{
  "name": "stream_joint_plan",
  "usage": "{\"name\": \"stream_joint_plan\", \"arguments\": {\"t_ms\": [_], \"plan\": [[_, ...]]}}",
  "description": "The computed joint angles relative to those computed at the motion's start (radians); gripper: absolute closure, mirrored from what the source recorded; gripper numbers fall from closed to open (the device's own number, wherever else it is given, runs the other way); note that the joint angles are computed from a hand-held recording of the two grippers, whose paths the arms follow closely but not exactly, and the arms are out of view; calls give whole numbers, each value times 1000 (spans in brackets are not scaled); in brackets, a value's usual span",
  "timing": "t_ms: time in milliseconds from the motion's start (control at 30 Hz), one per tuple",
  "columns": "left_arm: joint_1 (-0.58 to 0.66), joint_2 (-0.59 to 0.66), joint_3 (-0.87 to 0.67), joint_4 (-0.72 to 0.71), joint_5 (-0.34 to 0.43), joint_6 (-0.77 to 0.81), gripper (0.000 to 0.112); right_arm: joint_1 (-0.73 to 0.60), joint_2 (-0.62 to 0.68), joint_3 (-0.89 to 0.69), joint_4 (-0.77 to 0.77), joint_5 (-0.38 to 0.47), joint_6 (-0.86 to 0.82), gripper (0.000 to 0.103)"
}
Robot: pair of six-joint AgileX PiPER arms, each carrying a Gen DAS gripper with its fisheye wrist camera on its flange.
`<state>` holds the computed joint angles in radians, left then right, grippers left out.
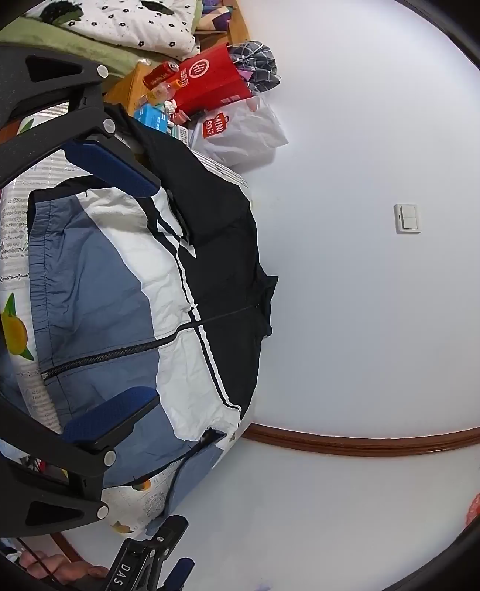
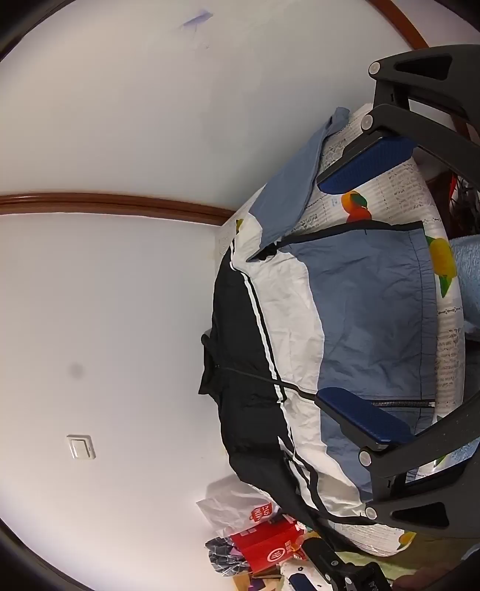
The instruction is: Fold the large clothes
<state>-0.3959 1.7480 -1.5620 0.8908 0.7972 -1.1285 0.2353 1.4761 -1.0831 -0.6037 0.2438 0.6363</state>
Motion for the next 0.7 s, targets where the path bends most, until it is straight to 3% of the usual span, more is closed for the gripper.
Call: {"name": "stream_joint_plan", "arguments": {"t_ms": [67, 233, 333, 700], "plan": [[-2, 19, -37, -21, 27, 39, 9, 1, 4, -11, 10, 20, -12, 0], [7, 1, 27, 17, -20, -38, 9, -5, -2, -1, 47, 20, -37, 0], [8, 9, 6, 6, -3, -26, 9, 4, -3, 9, -11, 18, 20, 0], [6, 12, -8, -3, 7, -19, 9, 4, -16, 19, 19, 27, -1, 0]]}}
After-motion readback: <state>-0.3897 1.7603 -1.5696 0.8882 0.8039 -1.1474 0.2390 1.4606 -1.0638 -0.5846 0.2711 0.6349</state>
